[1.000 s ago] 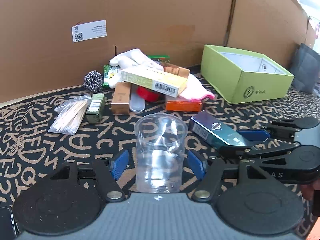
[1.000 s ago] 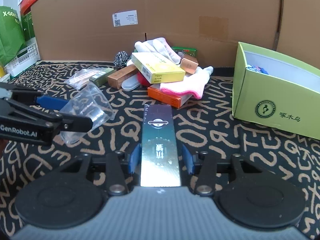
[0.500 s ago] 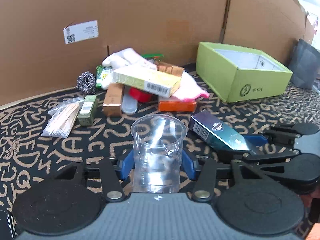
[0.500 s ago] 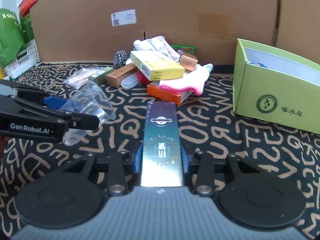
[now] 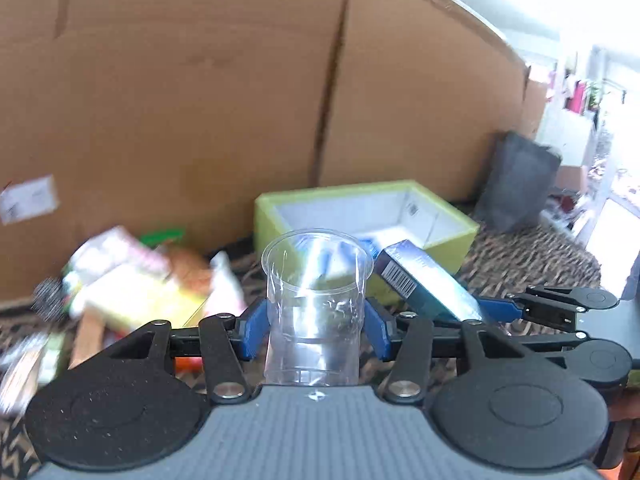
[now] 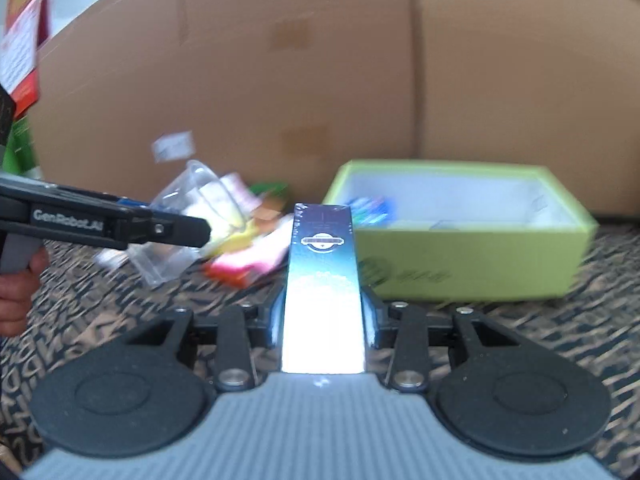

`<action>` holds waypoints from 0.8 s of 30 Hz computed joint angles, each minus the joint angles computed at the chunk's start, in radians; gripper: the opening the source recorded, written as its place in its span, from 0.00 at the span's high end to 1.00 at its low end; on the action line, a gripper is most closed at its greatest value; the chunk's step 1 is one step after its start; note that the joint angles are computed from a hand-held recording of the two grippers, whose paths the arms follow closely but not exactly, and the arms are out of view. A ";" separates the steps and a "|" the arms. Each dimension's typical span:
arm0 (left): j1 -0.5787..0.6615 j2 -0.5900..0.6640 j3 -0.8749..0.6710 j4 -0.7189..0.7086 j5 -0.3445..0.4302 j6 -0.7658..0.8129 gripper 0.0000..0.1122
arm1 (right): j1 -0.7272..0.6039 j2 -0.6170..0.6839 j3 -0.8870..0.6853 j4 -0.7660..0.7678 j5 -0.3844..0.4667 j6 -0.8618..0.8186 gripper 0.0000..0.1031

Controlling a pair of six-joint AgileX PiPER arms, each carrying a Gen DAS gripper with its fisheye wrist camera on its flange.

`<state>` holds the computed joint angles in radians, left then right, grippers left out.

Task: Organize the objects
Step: 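Lower the cup and dark box into the lime-green box and release both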

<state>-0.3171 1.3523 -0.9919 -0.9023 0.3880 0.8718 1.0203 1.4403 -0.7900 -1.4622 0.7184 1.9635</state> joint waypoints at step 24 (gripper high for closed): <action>-0.236 0.755 -0.947 0.712 0.136 -0.841 0.48 | -0.691 0.357 -0.403 0.218 -0.272 -0.540 0.63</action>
